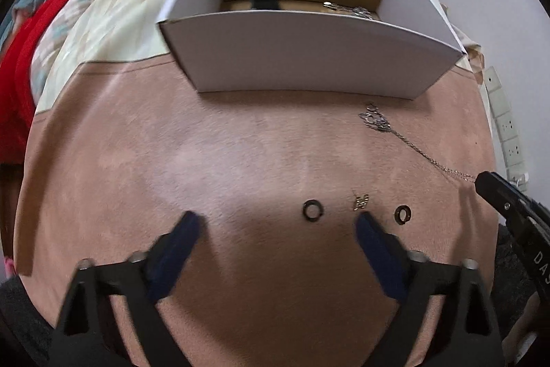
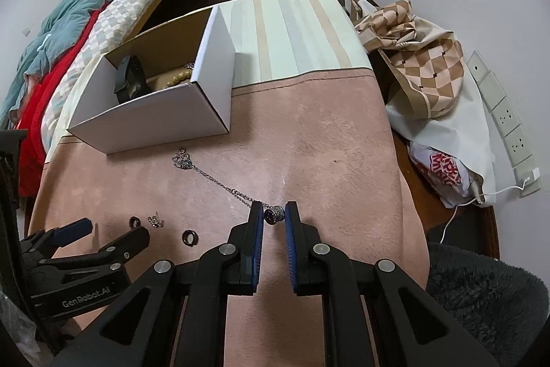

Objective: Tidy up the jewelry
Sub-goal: 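Grasp a black ring with left tool while right tool grasps pendant chain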

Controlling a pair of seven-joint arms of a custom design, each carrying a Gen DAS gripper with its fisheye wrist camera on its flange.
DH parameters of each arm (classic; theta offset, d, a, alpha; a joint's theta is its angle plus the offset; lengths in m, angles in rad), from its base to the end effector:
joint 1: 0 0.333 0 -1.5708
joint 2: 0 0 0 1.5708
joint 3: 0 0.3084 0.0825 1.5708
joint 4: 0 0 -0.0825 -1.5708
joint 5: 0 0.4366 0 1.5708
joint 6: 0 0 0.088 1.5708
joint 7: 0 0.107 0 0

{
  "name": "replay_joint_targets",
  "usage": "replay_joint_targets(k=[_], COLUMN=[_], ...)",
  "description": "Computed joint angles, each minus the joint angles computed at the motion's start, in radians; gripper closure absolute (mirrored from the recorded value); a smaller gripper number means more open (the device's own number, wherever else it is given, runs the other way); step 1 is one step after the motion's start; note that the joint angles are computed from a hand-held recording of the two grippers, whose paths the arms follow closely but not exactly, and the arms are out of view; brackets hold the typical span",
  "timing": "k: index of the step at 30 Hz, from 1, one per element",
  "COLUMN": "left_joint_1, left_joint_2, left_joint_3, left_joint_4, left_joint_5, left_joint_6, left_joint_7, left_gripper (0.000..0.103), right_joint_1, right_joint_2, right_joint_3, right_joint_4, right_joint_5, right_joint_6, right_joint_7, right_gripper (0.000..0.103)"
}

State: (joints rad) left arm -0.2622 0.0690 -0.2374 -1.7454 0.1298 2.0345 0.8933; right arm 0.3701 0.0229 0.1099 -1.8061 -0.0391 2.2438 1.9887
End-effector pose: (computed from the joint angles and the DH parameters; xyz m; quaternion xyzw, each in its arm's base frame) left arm 0.5811 -0.3049 0.5261 -0.7475 0.6528 -0.0982 0.0735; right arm 0.5830 0.3016 0.5454 -0.7188 0.6638 -0.0833 0.1890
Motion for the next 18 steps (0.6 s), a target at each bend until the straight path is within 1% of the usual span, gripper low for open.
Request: replay_joint_targets(k=[1, 3, 4, 5, 6, 7, 9, 14, 18], left_joint_1=[-0.004, -0.012, -0.014, -0.016, -0.019, -0.020, -0.023, -0.027, -0.016], left_joint_2=[0.005, 0.012, 0.016, 0.015, 0.019, 0.026, 0.029, 0.015, -0.008], left_joint_3=[-0.002, -0.006, -0.006, -0.008, -0.008, -0.008, -0.009, -0.010, -0.002], left_joint_4=[0.008, 0.017, 0.024, 0.024, 0.030, 0.041, 0.044, 0.025, 0.009], left_joint_5=[0.015, 0.046, 0.058, 0.062, 0.065, 0.067, 0.069, 0.066, 0.056], left_joint_6=[-0.005, -0.003, -0.005, 0.005, 0.004, 0.000, 0.005, 0.025, 0.042], left_joint_7=[0.001, 0.009, 0.013, 0.017, 0.020, 0.025, 0.029, 0.026, 0.046], left_gripper=[0.029, 0.047, 0.052, 0.068, 0.079, 0.082, 0.093, 0.093, 0.093], right_joint_1=[0.001, 0.002, 0.002, 0.003, 0.003, 0.003, 0.003, 0.004, 0.004], right_joint_2=[0.003, 0.003, 0.003, 0.004, 0.004, 0.003, 0.003, -0.004, -0.014], right_joint_3=[0.001, 0.000, 0.000, 0.000, 0.000, 0.000, 0.000, 0.001, 0.004], right_joint_4=[0.004, 0.003, 0.004, 0.004, 0.005, 0.004, 0.004, 0.005, 0.016], right_joint_5=[-0.004, -0.006, -0.008, -0.011, -0.012, -0.011, -0.011, -0.004, 0.017], right_joint_6=[-0.001, 0.000, 0.000, 0.000, -0.001, 0.000, 0.000, 0.006, 0.015], right_joint_7=[0.006, 0.008, 0.010, 0.012, 0.013, 0.012, 0.010, 0.005, -0.010], right_gripper=[0.090, 0.090, 0.090, 0.090, 0.090, 0.090, 0.090, 0.090, 0.090])
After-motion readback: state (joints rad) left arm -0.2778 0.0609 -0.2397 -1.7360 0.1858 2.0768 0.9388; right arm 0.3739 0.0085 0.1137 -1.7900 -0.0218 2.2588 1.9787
